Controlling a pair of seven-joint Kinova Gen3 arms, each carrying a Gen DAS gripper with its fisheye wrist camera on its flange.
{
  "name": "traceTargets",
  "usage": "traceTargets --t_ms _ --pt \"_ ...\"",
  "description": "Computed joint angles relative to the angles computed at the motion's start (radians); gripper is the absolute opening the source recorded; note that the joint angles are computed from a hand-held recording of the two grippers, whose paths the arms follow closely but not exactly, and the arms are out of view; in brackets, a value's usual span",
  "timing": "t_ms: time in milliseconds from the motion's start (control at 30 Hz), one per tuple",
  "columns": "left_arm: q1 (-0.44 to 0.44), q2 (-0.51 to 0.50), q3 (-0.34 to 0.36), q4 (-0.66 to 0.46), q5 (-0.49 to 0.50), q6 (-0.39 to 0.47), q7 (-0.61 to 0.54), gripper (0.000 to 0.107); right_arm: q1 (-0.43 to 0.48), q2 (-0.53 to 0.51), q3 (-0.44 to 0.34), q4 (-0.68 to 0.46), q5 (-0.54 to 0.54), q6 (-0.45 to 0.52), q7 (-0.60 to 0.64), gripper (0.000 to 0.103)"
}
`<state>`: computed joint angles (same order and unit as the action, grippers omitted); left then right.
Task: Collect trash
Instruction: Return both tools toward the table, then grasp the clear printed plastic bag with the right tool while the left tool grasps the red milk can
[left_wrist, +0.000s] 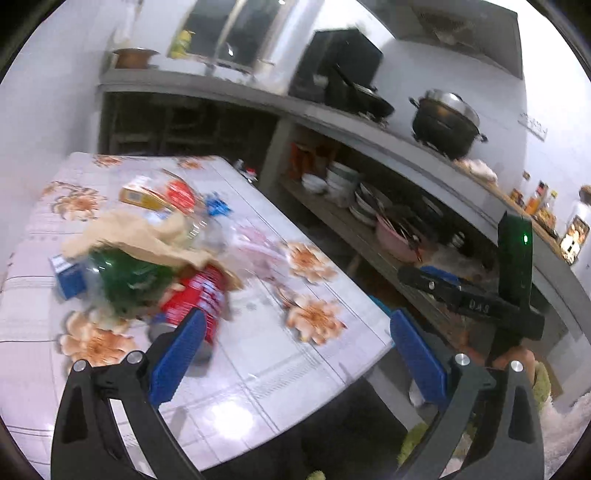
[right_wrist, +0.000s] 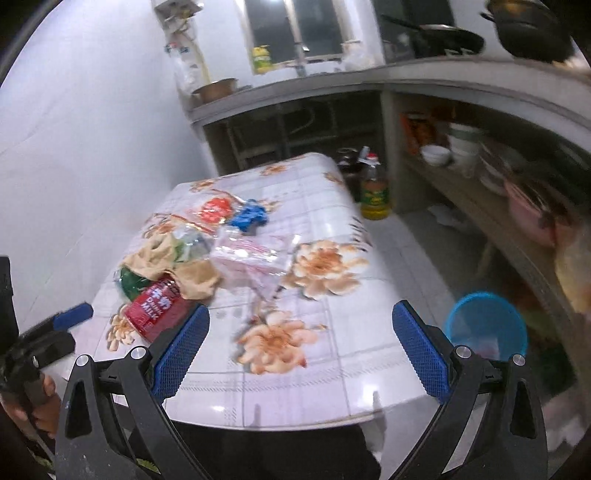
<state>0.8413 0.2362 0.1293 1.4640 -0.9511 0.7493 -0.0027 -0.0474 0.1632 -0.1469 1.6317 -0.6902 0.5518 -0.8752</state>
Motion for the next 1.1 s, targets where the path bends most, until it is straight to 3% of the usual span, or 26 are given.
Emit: traceTargets --t_ms 267,533,733,900,967,1100 --pt "-0.008 -0.013 -0.003 0.036 -0.080 0.043 0.090 0.098 0.013 0.099 -0.067 -0.114 -0.072 0.083 0.225 0.085" --pt "-0.024 0.016 0.003 0.032 -0.092 0.070 0.030 0.094 -0.091 0.245 -0.063 -0.326 0.148 0.154 0.196 0.082" --pt "-0.041 0.052 -0.011 0.002 -0.027 0.101 -0.064 0.090 -0.197 0.364 -0.032 -0.501 0.354 0.243 0.123 0.082" --pt "-0.074 0.059 -0.024 0.004 0.054 0.056 -0.143 0.089 -0.266 0.427 -0.010 -0.571 0.488 0.262 0.087 0.082" --pt "-0.079 0.066 -0.032 -0.003 0.080 0.050 -0.165 0.089 -0.279 0.446 -0.007 -0.589 0.517 0.271 0.072 0.080" --pt "-0.093 0.086 -0.043 -0.028 0.148 0.045 -0.222 0.086 -0.298 0.470 0.004 -0.611 0.552 0.293 0.008 0.062"
